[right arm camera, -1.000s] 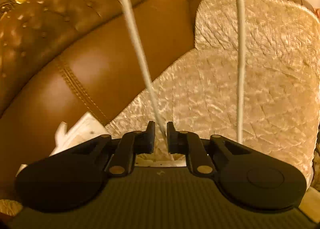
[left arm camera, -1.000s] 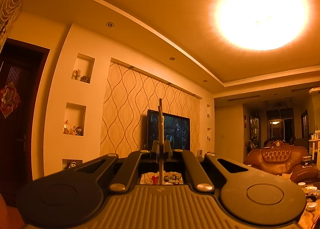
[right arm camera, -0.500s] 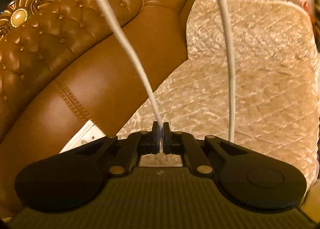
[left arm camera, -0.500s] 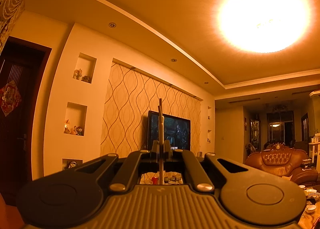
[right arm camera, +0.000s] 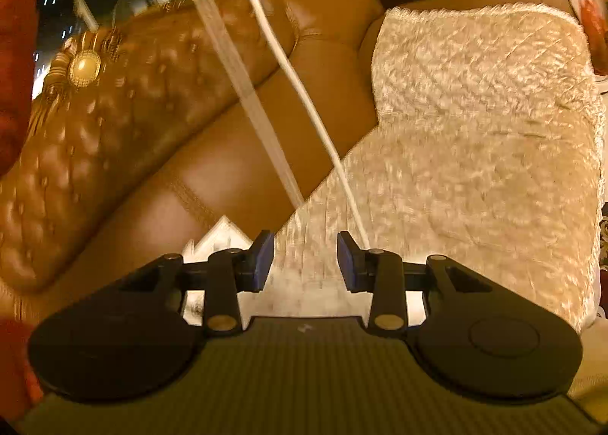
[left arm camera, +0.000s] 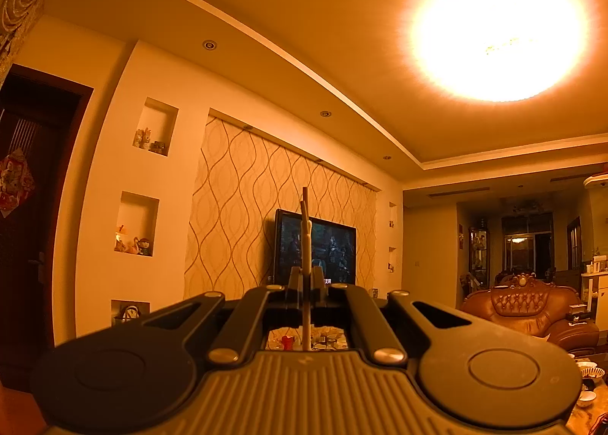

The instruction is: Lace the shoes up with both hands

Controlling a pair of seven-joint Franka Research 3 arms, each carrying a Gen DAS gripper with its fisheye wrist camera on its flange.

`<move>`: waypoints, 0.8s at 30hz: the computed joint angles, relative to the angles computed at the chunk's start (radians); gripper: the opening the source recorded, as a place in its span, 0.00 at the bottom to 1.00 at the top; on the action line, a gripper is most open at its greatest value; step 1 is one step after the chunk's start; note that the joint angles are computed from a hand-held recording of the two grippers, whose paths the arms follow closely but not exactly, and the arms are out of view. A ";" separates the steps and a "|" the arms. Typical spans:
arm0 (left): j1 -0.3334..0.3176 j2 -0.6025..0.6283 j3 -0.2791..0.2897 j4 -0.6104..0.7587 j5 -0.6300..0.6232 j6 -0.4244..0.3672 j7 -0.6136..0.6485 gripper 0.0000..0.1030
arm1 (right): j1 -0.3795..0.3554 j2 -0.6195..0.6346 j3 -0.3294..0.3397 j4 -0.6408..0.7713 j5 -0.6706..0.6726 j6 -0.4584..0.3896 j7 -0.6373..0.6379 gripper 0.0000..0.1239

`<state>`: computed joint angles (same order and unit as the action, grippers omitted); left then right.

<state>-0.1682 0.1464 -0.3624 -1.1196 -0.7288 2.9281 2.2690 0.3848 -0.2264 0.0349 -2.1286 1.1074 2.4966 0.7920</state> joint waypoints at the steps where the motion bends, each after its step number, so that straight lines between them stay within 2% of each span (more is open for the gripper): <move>1: -0.004 0.002 0.002 0.002 0.013 -0.001 -0.009 0.02 | -0.001 0.003 0.007 -0.003 -0.023 0.002 0.007 0.34; 5: -0.013 0.009 0.004 0.014 0.064 -0.008 -0.040 0.02 | 0.015 0.024 0.027 -0.006 -0.046 0.033 0.025 0.34; 7: -0.016 0.012 0.002 0.018 0.080 -0.010 -0.050 0.02 | 0.029 0.047 0.048 0.005 -0.052 0.096 0.027 0.34; 10: -0.020 0.017 -0.001 0.024 0.104 -0.015 -0.068 0.02 | 0.037 0.098 0.092 0.030 -0.189 0.214 0.147 0.34; 14: -0.024 0.011 -0.002 0.015 0.132 -0.015 -0.089 0.02 | 0.053 0.185 0.105 0.082 -0.296 0.260 0.224 0.34; 15: -0.026 0.010 0.000 0.013 0.140 -0.016 -0.095 0.02 | 0.056 0.203 0.109 0.091 -0.318 0.267 0.237 0.33; 17: -0.027 0.006 0.001 0.009 0.150 -0.017 -0.103 0.02 | 0.060 0.220 0.114 0.096 -0.334 0.274 0.252 0.05; 20: -0.025 0.001 -0.001 0.000 0.144 -0.013 -0.103 0.02 | 0.065 0.223 0.120 0.084 -0.352 0.294 0.279 0.03; 24: -0.025 0.000 -0.001 -0.006 0.135 -0.010 -0.100 0.02 | 0.067 0.198 0.115 0.078 -0.169 0.310 0.212 0.03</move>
<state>-0.1929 0.1459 -0.3635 -1.1258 -0.5939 2.9179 2.1689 0.4516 -0.0283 0.1504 -2.0505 0.9380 2.8069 1.0040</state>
